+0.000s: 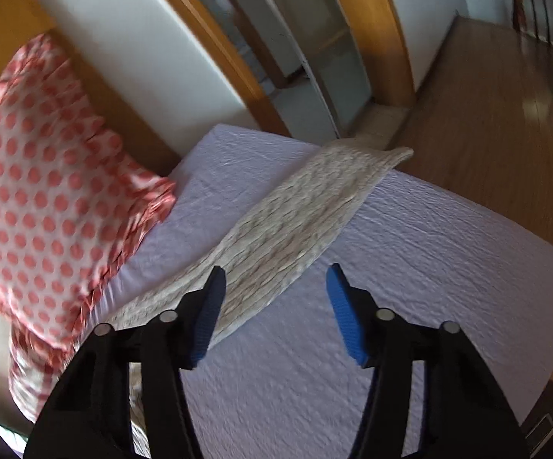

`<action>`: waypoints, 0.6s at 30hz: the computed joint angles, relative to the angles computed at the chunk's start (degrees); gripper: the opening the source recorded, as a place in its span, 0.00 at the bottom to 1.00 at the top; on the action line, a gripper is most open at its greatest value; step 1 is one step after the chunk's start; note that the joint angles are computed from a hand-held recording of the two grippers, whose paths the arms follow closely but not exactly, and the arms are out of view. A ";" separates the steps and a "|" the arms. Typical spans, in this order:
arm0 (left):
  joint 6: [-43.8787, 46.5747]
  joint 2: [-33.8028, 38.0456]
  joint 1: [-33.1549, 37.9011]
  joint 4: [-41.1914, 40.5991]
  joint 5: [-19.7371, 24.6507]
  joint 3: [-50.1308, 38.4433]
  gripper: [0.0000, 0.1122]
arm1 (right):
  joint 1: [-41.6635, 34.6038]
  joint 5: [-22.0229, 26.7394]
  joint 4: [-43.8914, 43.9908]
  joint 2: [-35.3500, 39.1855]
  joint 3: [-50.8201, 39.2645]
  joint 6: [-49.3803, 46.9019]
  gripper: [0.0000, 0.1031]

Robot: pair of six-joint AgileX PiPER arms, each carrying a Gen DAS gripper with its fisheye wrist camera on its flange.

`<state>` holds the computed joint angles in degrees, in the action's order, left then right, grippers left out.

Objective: Fold small clothes
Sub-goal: 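Grasp the sweater sleeve cuff with the right gripper and lift it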

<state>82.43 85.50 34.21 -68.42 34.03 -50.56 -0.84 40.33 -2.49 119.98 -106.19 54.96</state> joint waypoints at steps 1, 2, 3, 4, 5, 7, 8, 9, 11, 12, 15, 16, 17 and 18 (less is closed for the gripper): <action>0.63 0.91 1.00 -1.75 1.74 -1.09 0.90 | -1.51 0.41 0.98 1.76 -1.58 1.23 0.42; 1.22 1.84 2.10 -3.45 3.67 -2.06 0.90 | -2.46 1.57 0.21 3.36 -3.41 2.98 0.40; 2.01 2.53 3.34 -5.08 5.67 -2.56 0.90 | -2.94 2.89 -1.02 5.18 -5.71 4.78 0.40; 2.40 3.64 4.43 -6.63 7.67 -3.49 0.90 | -3.41 3.96 -1.59 7.01 -8.05 5.77 0.40; 3.21 4.24 5.68 -8.14 9.52 -3.61 0.90 | -3.80 4.49 -1.59 8.25 -9.39 6.31 0.40; 4.16 5.09 7.51 -10.45 11.99 -3.80 0.90 | -4.18 3.37 -2.52 9.76 -10.60 8.17 0.38; 4.16 5.54 7.78 -10.84 12.10 -4.16 0.90 | -4.42 3.12 -2.82 10.28 -11.24 8.40 0.38; 3.82 5.81 7.84 -10.78 11.73 -4.63 0.90 | -4.52 2.27 -3.03 10.73 -11.53 8.79 0.37; 2.80 6.37 7.96 -10.00 10.61 -5.67 0.90 | -4.95 -0.99 -3.46 11.03 -10.10 9.27 0.26; 2.11 6.89 8.22 -9.58 10.31 -6.54 0.90 | -5.15 -0.42 -3.62 11.60 -10.77 8.60 0.11; -1.15 9.31 10.27 -7.00 10.22 -10.29 0.90 | -4.93 -4.22 -2.73 9.34 -7.60 6.49 0.08; -2.86 10.53 11.24 -5.76 10.32 -12.22 0.90 | -3.73 -6.21 -4.69 7.47 -6.16 5.98 0.08; -4.50 11.92 12.32 -4.75 10.56 -14.35 0.90 | -1.81 -6.34 -7.34 6.31 -6.77 5.37 0.08; -6.26 13.55 13.58 -3.87 11.28 -16.78 0.90 | 0.33 -5.94 -8.75 5.81 -8.84 3.89 0.08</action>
